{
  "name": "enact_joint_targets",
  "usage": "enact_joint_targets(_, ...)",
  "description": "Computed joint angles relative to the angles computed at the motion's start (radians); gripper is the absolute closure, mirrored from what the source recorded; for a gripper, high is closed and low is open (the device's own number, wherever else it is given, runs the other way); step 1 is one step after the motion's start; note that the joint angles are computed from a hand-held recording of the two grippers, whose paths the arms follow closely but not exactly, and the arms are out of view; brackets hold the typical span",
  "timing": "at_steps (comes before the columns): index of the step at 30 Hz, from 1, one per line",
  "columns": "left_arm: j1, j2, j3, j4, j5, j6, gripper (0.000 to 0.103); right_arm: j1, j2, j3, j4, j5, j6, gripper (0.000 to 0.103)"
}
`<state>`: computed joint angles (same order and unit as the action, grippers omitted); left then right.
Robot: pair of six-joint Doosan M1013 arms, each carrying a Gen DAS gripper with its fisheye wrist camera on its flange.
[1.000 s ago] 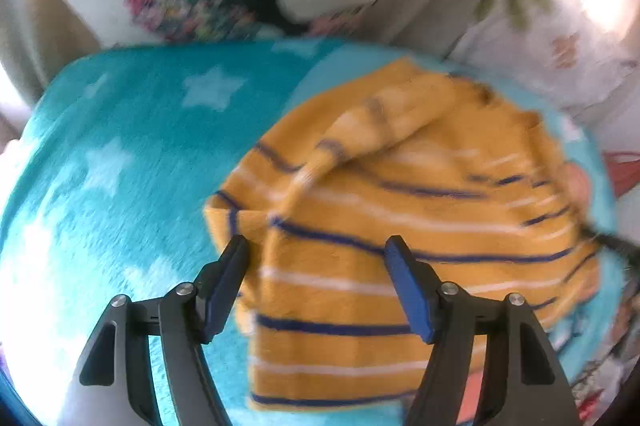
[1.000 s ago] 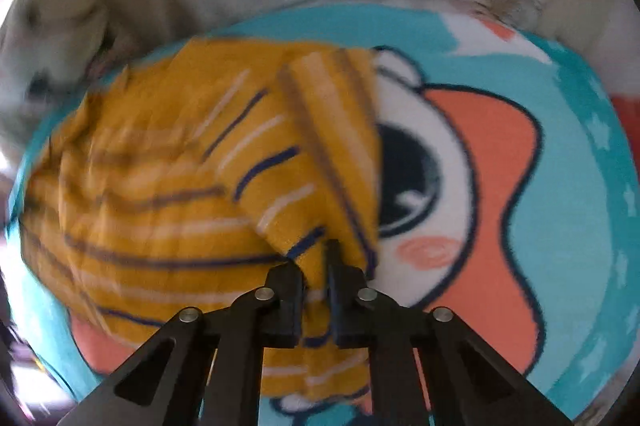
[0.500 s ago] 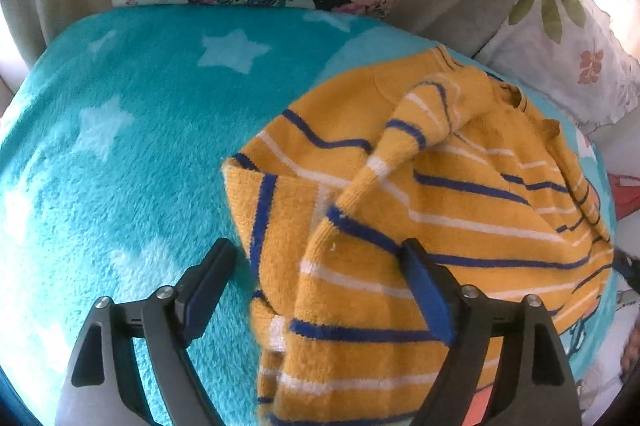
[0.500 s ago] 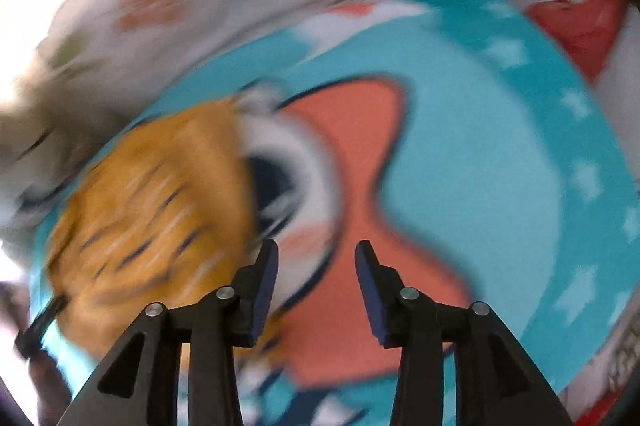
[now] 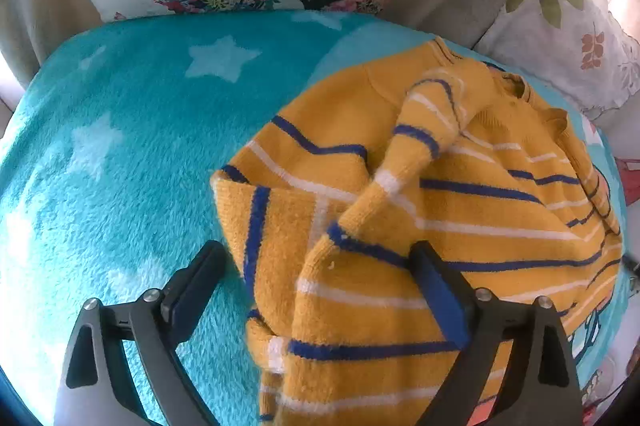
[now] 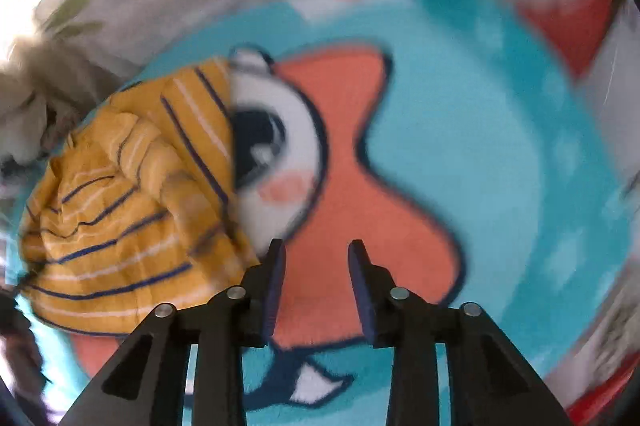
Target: Fold small clothes
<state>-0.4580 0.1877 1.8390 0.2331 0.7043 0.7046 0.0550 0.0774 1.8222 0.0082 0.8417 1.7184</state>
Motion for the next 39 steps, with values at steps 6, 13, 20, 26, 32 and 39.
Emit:
enact_joint_targets(6,-0.008,0.012,-0.009,0.025,0.0,-0.018,0.006,0.093,0.068,-0.074,0.334,-0.001,-0.384,0.066)
enact_joint_targets(13,-0.001,0.012,-0.008,0.0,-0.014,0.028,0.005,0.14,0.233,-0.219,0.075,-0.033,-0.225,0.069)
enact_joint_targets(20,0.029,-0.021,0.021,-0.062,-0.064,0.037,0.005,0.121,0.233,-0.285,0.059,-0.003,-0.102,0.063)
enact_joint_targets(26,0.065,-0.059,0.074,-0.157,-0.114,0.042,0.006,0.238,0.206,-0.273,0.329,0.092,-0.478,0.062)
enact_joint_targets(32,0.062,-0.09,0.12,-0.169,-0.155,0.026,0.006,0.365,0.271,-0.294,0.274,0.138,-0.565,0.077)
enact_joint_targets(39,0.063,-0.096,0.128,-0.143,-0.173,-0.012,0.006,0.411,0.391,-0.451,0.218,0.167,-0.528,0.074)
